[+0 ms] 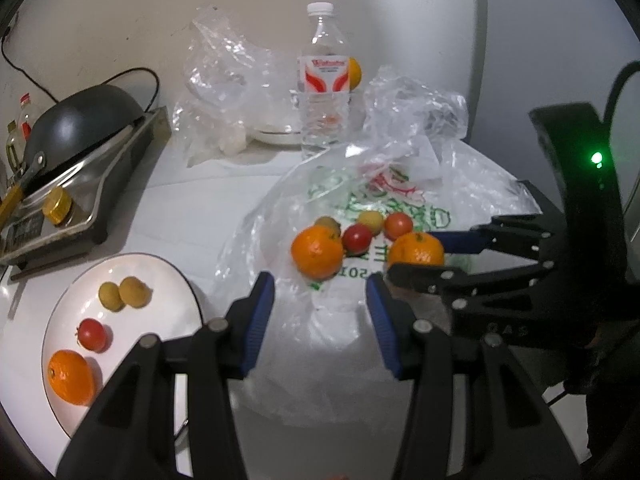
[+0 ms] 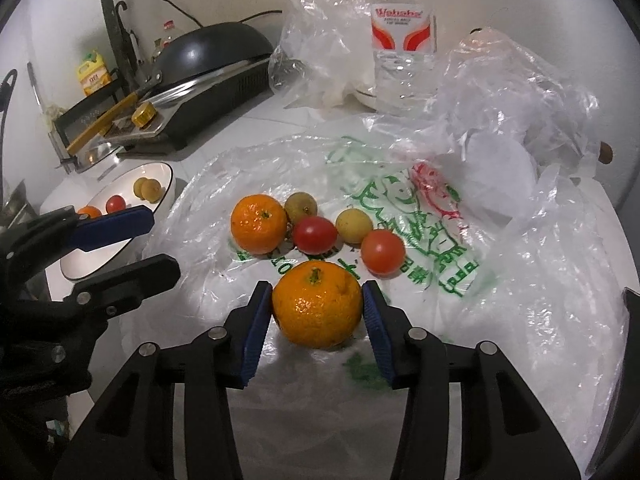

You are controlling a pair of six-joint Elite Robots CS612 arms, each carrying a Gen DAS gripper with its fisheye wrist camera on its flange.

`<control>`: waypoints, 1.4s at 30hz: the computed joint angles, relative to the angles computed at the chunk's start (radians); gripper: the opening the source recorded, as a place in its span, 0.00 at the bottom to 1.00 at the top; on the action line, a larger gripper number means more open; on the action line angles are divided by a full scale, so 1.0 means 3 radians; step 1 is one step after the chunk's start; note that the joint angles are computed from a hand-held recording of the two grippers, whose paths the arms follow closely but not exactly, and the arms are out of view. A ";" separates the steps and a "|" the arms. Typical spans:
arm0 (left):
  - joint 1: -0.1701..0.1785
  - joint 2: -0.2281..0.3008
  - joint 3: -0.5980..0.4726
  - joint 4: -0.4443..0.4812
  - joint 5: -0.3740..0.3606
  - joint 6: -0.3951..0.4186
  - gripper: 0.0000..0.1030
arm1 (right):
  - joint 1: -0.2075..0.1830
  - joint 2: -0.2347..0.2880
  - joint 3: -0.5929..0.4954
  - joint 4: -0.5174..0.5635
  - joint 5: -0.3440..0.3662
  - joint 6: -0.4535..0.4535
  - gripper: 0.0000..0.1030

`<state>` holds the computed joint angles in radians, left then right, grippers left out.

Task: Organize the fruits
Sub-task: 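Grasp a large mandarin orange from the bag with the right tool, then grasp another mandarin with the left tool while the right holds its mandarin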

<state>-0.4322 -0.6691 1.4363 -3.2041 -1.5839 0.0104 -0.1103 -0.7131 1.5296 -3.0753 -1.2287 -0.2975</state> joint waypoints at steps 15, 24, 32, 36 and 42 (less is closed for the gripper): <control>-0.0074 0.0121 -0.0288 0.0314 0.0234 0.0190 0.79 | -0.0113 -0.0039 0.0034 -0.0199 0.0160 0.0089 0.47; -0.0119 0.0253 -0.0508 0.0472 0.0449 0.0603 0.79 | -0.0156 -0.0018 0.0020 -0.0228 0.0183 0.0142 0.47; -0.0153 0.0335 -0.0606 0.0496 0.0597 0.0881 0.60 | -0.0182 -0.0003 0.0016 -0.0225 0.0190 0.0187 0.47; -0.0146 0.0370 -0.0670 0.0620 0.0625 0.0868 0.50 | -0.0183 0.0004 0.0011 -0.0211 0.0193 0.0191 0.47; -0.0146 0.0372 -0.0665 0.0543 0.0628 0.0924 0.41 | -0.0180 0.0007 0.0006 -0.0205 0.0178 0.0205 0.47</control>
